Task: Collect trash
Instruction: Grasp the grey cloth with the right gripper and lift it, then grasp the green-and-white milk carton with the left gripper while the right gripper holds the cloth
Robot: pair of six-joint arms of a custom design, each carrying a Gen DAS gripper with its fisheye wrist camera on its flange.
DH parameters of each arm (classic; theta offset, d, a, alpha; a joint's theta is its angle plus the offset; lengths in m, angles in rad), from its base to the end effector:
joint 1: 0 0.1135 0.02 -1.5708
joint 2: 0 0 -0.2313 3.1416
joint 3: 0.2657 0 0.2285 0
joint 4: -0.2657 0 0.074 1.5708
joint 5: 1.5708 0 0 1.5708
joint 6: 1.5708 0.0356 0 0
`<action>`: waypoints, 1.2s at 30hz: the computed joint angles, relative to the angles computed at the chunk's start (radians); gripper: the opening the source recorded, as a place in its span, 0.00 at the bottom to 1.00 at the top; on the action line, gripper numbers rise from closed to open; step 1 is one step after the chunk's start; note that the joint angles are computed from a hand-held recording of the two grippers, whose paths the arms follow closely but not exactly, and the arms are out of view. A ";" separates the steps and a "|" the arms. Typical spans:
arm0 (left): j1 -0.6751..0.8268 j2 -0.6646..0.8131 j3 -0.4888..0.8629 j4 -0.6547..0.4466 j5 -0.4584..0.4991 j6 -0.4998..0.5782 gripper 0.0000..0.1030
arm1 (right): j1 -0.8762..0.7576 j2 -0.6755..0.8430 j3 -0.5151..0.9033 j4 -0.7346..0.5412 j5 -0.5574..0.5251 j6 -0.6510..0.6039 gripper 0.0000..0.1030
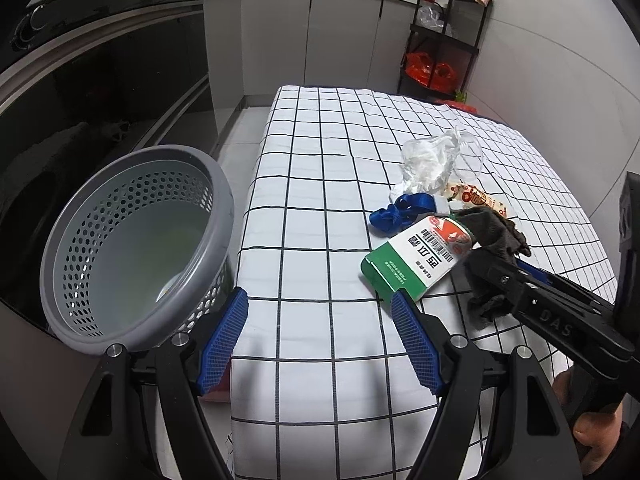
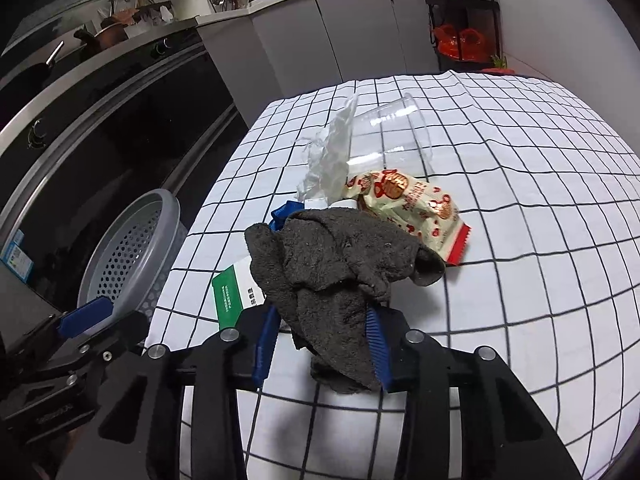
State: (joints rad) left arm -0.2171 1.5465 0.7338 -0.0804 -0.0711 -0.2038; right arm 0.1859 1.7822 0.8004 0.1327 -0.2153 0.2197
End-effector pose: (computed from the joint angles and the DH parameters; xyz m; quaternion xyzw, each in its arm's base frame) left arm 0.2722 -0.0575 0.1406 -0.0055 0.9426 -0.0366 0.3319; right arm 0.3060 0.0653 0.1080 -0.0222 0.9307 0.1692 0.3236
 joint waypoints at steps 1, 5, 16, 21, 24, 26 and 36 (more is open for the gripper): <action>-0.006 0.004 0.002 0.003 0.000 0.001 0.71 | -0.018 -0.027 -0.027 0.006 -0.016 0.000 0.37; -0.024 0.031 0.017 0.018 0.003 0.004 0.73 | -0.077 -0.115 -0.110 0.005 -0.063 -0.003 0.37; -0.097 0.207 0.161 0.032 0.016 0.036 0.78 | -0.250 -0.283 -0.213 -0.067 -0.186 -0.039 0.37; -0.116 0.286 0.233 0.028 0.054 0.069 0.83 | -0.293 -0.301 -0.220 -0.080 -0.220 -0.035 0.37; -0.122 0.334 0.285 0.009 0.068 0.088 0.83 | -0.309 -0.308 -0.223 -0.082 -0.233 -0.031 0.37; -0.125 0.374 0.329 -0.007 0.072 0.099 0.85 | -0.314 -0.310 -0.226 -0.078 -0.238 -0.026 0.37; -0.150 0.514 0.490 -0.061 0.072 0.132 0.85 | -0.315 -0.286 -0.214 -0.076 -0.246 -0.028 0.37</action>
